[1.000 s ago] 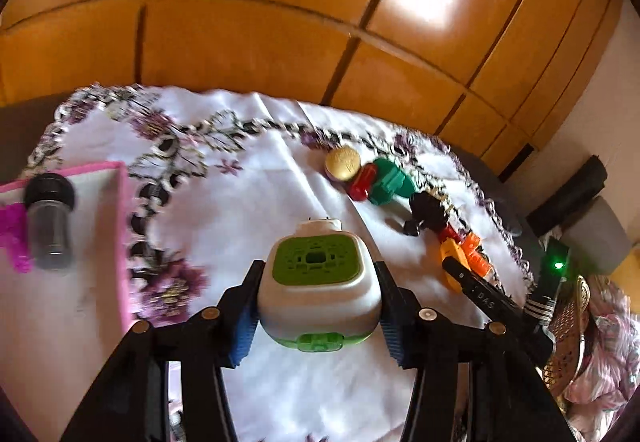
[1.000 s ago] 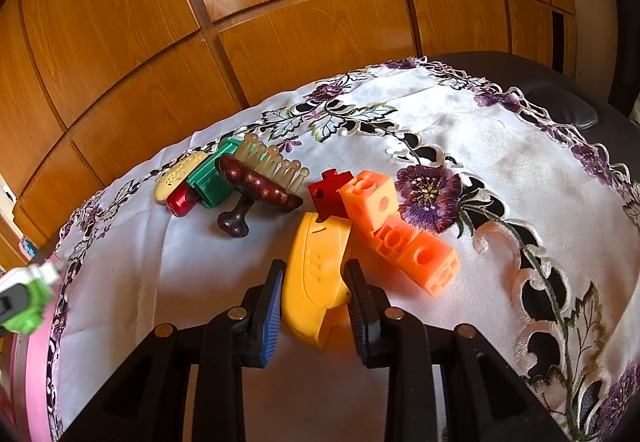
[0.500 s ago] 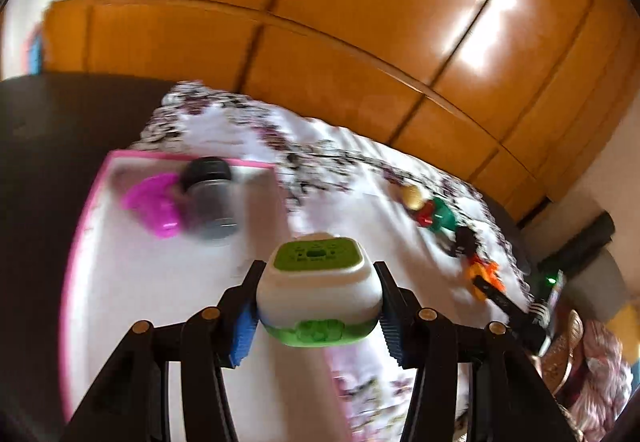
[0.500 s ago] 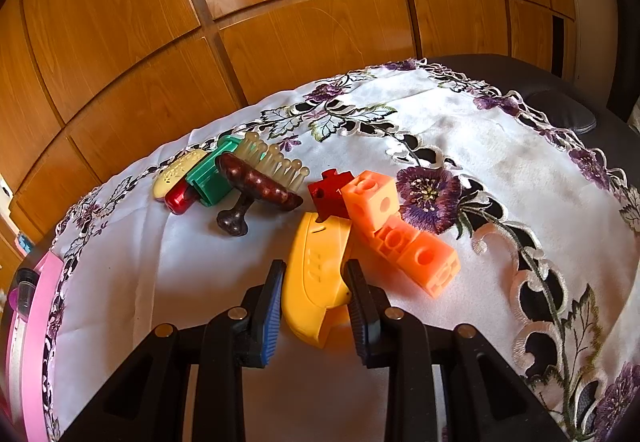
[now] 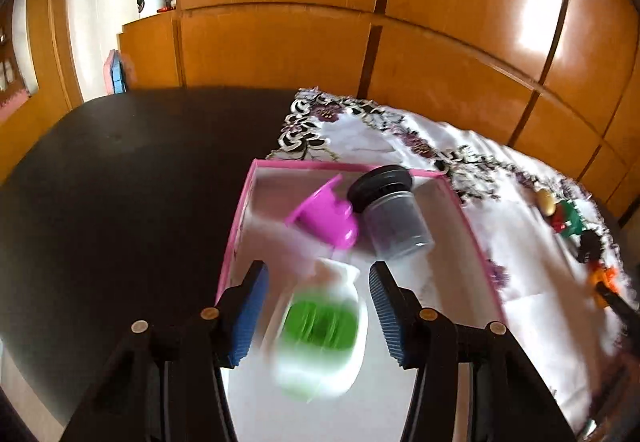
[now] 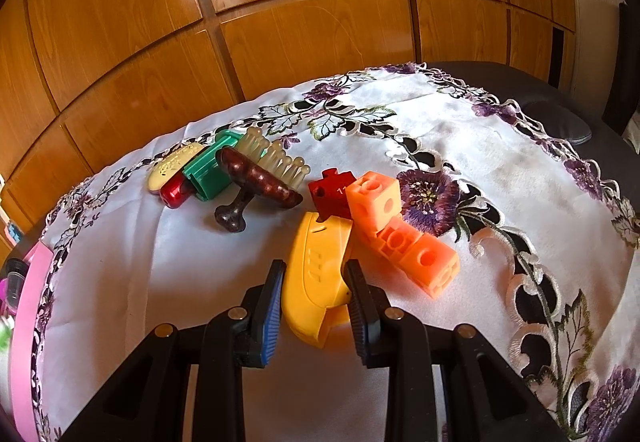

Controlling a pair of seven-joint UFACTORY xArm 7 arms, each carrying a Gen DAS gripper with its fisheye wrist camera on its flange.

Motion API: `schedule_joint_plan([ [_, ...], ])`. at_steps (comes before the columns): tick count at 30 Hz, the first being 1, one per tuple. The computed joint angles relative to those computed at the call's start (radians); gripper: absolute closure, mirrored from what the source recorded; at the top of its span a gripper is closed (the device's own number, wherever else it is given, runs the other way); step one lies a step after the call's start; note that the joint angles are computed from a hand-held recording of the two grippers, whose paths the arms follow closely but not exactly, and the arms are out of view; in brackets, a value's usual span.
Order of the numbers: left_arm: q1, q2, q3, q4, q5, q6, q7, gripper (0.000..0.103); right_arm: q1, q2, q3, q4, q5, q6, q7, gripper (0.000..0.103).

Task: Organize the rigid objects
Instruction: 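Carry the white-and-green container into the box and open the left tool while the right holds yellow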

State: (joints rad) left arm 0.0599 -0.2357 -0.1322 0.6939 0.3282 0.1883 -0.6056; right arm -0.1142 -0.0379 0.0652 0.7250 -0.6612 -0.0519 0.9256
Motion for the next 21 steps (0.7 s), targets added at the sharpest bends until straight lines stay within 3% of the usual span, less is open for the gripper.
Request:
schedule_joint_plan([
  [4, -0.041, 0.016, 0.050, 0.002, -0.099, -0.009, 0.052, 0.042, -0.002, -0.001, 0.001, 0.004, -0.019, 0.008, 0.016, 0.074],
  [12, -0.042, -0.074, 0.046, -0.066, -0.183, -0.042, 0.022, 0.005, 0.000, -0.002, -0.002, 0.017, -0.092, 0.029, 0.074, 0.074],
  [15, -0.082, -0.098, 0.064, -0.077, -0.237, -0.029, 0.066, 0.002, 0.001, -0.006, -0.006, 0.016, -0.104, 0.029, 0.084, 0.074],
  [18, -0.099, -0.111, 0.058, -0.077, -0.253, 0.010, 0.096, 0.001, -0.027, -0.017, 0.011, 0.021, -0.207, 0.020, 0.172, 0.074],
  [21, -0.200, -0.110, 0.131, -0.068, -0.365, 0.062, 0.204, 0.000, -0.015, -0.032, 0.014, 0.020, -0.197, 0.026, 0.133, 0.074],
])
